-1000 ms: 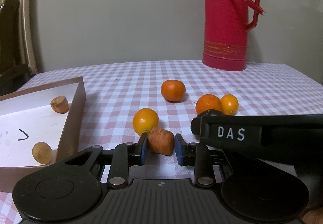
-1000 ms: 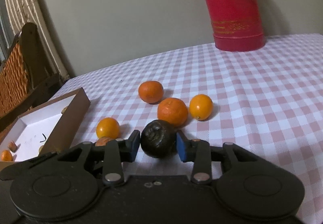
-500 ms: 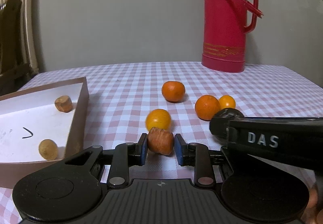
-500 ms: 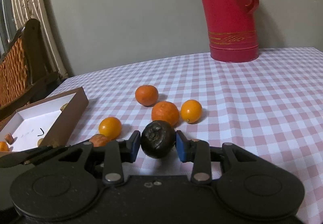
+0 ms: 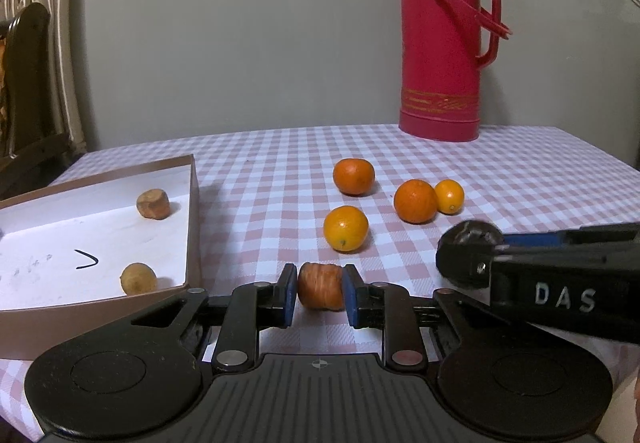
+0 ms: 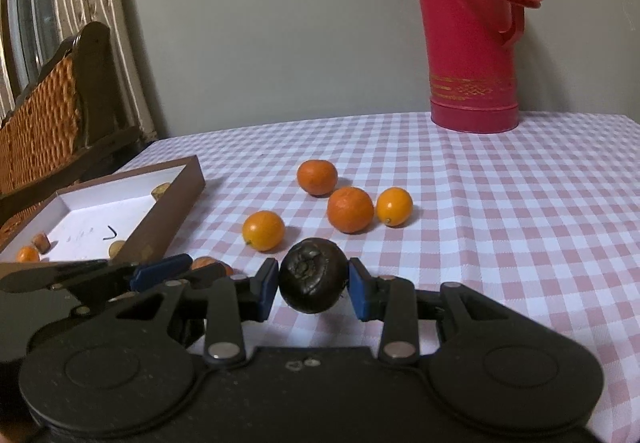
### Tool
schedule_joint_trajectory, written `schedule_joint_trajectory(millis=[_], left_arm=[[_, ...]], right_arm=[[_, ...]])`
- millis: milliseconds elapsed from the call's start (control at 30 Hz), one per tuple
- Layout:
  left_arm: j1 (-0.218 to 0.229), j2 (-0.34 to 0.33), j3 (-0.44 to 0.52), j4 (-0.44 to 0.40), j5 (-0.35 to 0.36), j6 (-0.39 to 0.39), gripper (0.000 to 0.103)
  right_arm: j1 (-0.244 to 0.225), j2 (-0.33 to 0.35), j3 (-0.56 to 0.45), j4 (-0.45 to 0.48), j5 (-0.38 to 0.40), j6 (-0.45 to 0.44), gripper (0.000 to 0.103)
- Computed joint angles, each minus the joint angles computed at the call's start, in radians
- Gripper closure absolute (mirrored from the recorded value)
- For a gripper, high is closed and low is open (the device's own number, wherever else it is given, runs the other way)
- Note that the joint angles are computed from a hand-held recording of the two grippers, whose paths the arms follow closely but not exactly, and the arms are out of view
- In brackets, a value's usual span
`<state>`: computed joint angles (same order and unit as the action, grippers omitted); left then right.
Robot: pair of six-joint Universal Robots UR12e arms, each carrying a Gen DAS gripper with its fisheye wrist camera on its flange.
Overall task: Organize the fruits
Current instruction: 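Lift both held fruits and carry them over the white box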
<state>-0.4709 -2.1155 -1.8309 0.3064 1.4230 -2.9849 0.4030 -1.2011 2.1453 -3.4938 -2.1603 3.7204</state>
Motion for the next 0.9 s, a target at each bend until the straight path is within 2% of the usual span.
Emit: schedule_joint_trajectory(millis=[267,500,633,700,900], left_arm=[[-0.005,-0.013,0.012,-0.005,0.017,-0.015,0.078],[-0.009,-0.025,0.024,-0.012,0.025,-0.039,0.078],[-0.012,-0.024,0.017,0.010,0.044,-0.035,0.079],[-0.009,-0.022,0.011,0.033,0.034,-0.034,0.079],[0.002,0.001,-0.004,0.029,0.020,-0.027,0.079]], right_arm=[[-0.005,0.002,-0.002,0.035,0.016,0.040,0.075],[-0.015,0.003,0.003,0.027,0.029,0.073,0.074],[-0.011,0.007,0.000,0.024,0.017,0.064,0.075],[-0.006,0.010,-0.002,0.016,0.001,0.053,0.075],[-0.002,0.006,-0.001,-0.014,0.006,0.032,0.075]])
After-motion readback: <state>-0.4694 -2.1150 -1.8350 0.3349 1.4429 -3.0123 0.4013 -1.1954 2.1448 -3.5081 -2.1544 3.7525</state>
